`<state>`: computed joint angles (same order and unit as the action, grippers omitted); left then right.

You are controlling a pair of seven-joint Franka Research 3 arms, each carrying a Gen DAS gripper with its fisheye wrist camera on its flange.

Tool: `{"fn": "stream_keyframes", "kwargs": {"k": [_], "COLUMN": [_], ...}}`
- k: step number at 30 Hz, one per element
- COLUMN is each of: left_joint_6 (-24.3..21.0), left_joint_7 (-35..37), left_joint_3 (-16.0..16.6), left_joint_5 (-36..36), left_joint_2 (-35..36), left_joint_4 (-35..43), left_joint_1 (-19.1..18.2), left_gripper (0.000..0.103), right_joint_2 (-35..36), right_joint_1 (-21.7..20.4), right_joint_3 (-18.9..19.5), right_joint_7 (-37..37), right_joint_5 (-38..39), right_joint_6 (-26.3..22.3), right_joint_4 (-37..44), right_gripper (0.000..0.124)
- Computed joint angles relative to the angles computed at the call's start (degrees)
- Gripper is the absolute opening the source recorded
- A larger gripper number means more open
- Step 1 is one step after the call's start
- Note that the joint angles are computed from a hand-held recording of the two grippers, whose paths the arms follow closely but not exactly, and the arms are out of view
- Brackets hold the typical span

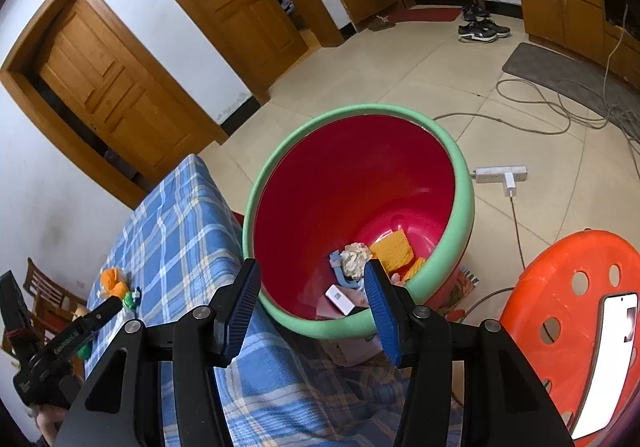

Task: Collect trash
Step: 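Move both tools back to the table toward the white plastic bag, then grasp the white plastic bag with the left tool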

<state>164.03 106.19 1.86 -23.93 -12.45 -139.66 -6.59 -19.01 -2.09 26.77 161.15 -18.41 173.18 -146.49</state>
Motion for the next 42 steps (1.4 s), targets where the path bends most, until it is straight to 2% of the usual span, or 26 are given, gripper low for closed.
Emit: {"fn": "stream_keyframes", "kwargs": {"k": [5, 14, 17, 18, 20, 23, 31, 34, 38, 42], "left_joint_6": [-0.6, -1.1, -1.2, 0.0, 0.1, 0.2, -0.1, 0.8, 3.4, 4.7], "left_joint_7": [-1.3, -7.9, -5.3, -4.5, -1.5, 1.7, 6.8, 6.0, 2.3, 0.7], "left_joint_3": [0.2, -1.4, -0.5, -0.5, 0.1, 0.6, 2.3, 3.1, 3.4, 5.9], "left_joint_5": [2.9, 10.1, 6.4, 5.5, 2.6, -1.3, -8.3, -8.3, -4.3, -3.3], "left_joint_2": [0.7, 3.7, 4.3, 4.2, 4.1, 3.7, 0.5, -1.0, -2.0, -1.2], "left_joint_4": [0.0, 0.4, 0.3, -0.2, -0.4, -0.7, -2.5, -3.2, -4.2, -3.9], "left_joint_1": [2.5, 6.9, 6.2, 6.2, 5.3, 4.7, 4.2, 4.7, 6.6, 6.8], "left_gripper": [0.051, 0.052, 0.052, 0.051, 0.043, 0.041, 0.04, 0.04, 0.04, 0.04], "right_joint_2": [0.6, 2.3, 2.6, 2.5, 2.7, 2.8, 2.4, 2.5, 4.5, 8.2], "right_joint_1": [0.1, 2.4, 3.8, 4.3, 4.9, 6.3, 10.8, 12.0, 13.7, 17.0], "right_joint_3": [0.3, -1.0, -1.7, -2.0, -2.2, -2.7, -4.9, -5.3, -5.5, -6.8], "right_joint_7": [0.7, 1.2, 1.5, 1.3, 1.2, 0.7, -2.5, -4.0, -5.7, -7.8], "right_joint_5": [-1.0, -3.0, -3.6, -3.7, -4.4, -5.1, -4.7, -4.5, -5.4, -5.7], "right_joint_6": [-0.9, -1.9, -2.4, -2.6, -2.9, -3.9, -6.8, -7.9, -9.5, -10.7], "right_joint_4": [0.8, 2.8, 3.5, 3.6, 4.3, 5.5, 7.9, 9.3, 12.8, 17.4], "right_gripper": [0.055, 0.055, 0.055, 0.055, 0.055, 0.055, 0.055, 0.055, 0.055, 0.055]}}
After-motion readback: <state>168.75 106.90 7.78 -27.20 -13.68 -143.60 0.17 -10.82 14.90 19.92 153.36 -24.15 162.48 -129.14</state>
